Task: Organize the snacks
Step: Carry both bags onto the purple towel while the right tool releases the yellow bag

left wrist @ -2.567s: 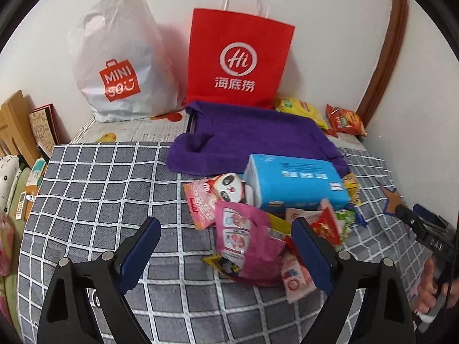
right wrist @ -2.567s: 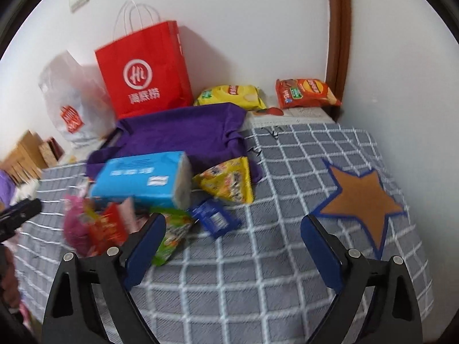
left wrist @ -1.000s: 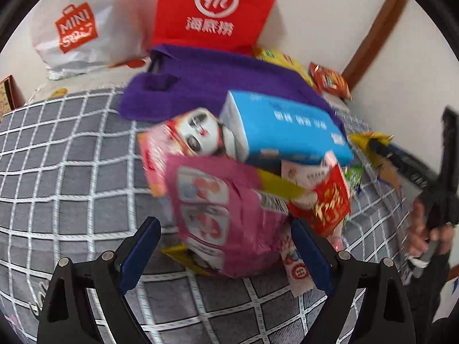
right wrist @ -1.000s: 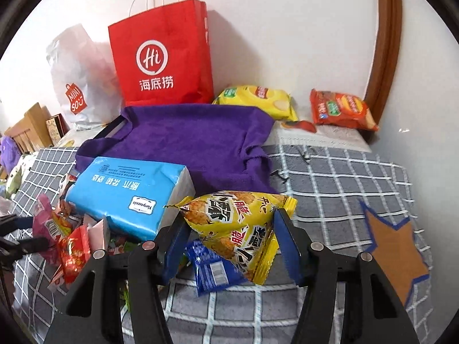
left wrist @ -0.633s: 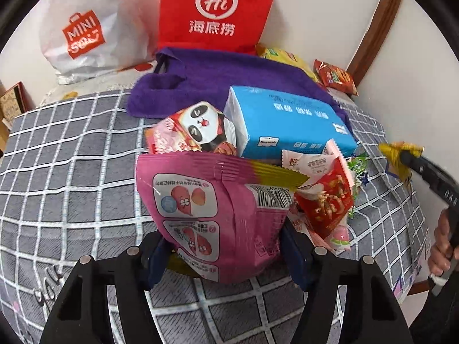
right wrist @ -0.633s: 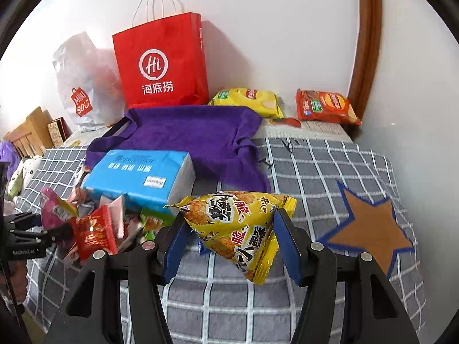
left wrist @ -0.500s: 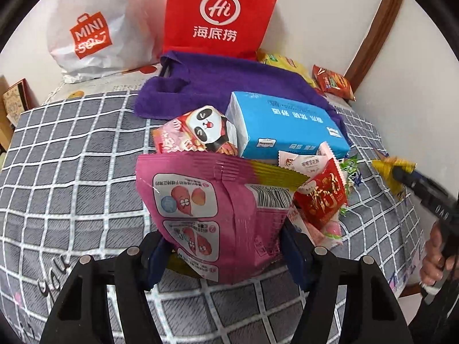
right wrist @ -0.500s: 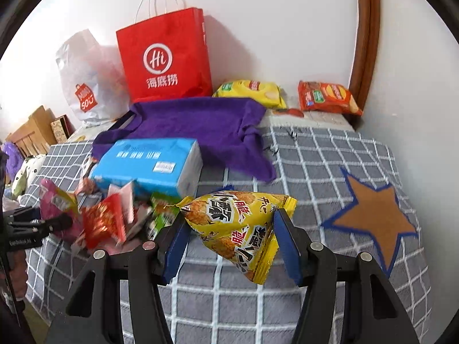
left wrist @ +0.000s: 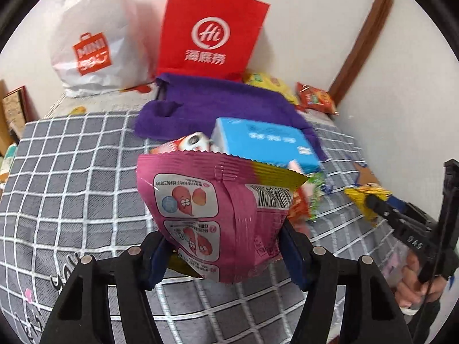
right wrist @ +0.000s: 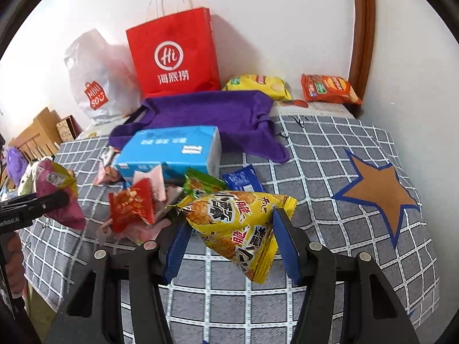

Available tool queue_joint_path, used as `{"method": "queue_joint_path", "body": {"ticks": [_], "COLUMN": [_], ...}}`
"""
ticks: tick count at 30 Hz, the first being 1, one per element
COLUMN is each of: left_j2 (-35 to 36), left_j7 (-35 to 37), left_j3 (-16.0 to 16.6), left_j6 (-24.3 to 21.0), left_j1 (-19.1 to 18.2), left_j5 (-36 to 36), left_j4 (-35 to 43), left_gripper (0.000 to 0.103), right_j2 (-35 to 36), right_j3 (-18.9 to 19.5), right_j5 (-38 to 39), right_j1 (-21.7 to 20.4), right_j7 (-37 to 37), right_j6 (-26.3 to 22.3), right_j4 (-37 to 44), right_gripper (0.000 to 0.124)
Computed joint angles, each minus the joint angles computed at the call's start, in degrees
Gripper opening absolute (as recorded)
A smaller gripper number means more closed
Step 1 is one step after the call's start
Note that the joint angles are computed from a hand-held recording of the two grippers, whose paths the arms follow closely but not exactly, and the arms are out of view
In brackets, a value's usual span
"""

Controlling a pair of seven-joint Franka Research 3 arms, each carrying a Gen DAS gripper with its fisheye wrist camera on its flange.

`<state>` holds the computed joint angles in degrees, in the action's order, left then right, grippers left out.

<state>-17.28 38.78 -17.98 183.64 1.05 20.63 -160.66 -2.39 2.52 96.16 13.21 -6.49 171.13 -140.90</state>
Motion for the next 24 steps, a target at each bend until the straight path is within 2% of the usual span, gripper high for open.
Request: {"method": "queue_joint_path", "body": {"ticks": [3, 6, 12, 17, 21, 24], "left_j2": [-0.4, 0.3, 2.9, 5.6, 8.6, 11.4], "left_j7": [-0.6, -0.1, 3.1, 6.3, 7.7, 7.7], "left_j3": [-2.3, -0.8, 4.2, 7.0, 7.5, 7.6], "left_j6": [-1.9, -2.9, -6.5, -7.5, -8.5, -9.8], "left_j1": [1.7, 0.5, -3.5, -4.4, -3.6, -2.6], "left_j5": [1.2, 2.2, 2.2, 2.0, 2.7, 5.1], "left_j4": [2.0, 4.1, 9.6, 14.6, 19.2, 23.2], "left_gripper": [0.065, 0.065, 0.065, 0.065, 0.065, 0.065], "right_j2": [-1.0, -0.8, 1.0, 4.4, 8.2, 11.5], "right_j3": [0.1, 0.4, 0.7, 1.1, 2.1, 3.5], "right_j5": [-6.3, -8.0, -12.4, -19.3, -26.9, -28.7], "right_j1": [0.2, 0.9, 1.9, 2.0, 1.6, 0.4], "right_j7": [6.8, 8.5, 13.9, 21.5, 29.2, 30.9], "right_j6": [-1.2, 0.3, 2.0, 2.4, 3.2, 3.4], "right_j4": [-0.5, 0.7, 4.8, 10.3, 15.4, 20.0], "right_gripper": [0.057, 0.057, 0.057, 0.057, 0.057, 0.057]}}
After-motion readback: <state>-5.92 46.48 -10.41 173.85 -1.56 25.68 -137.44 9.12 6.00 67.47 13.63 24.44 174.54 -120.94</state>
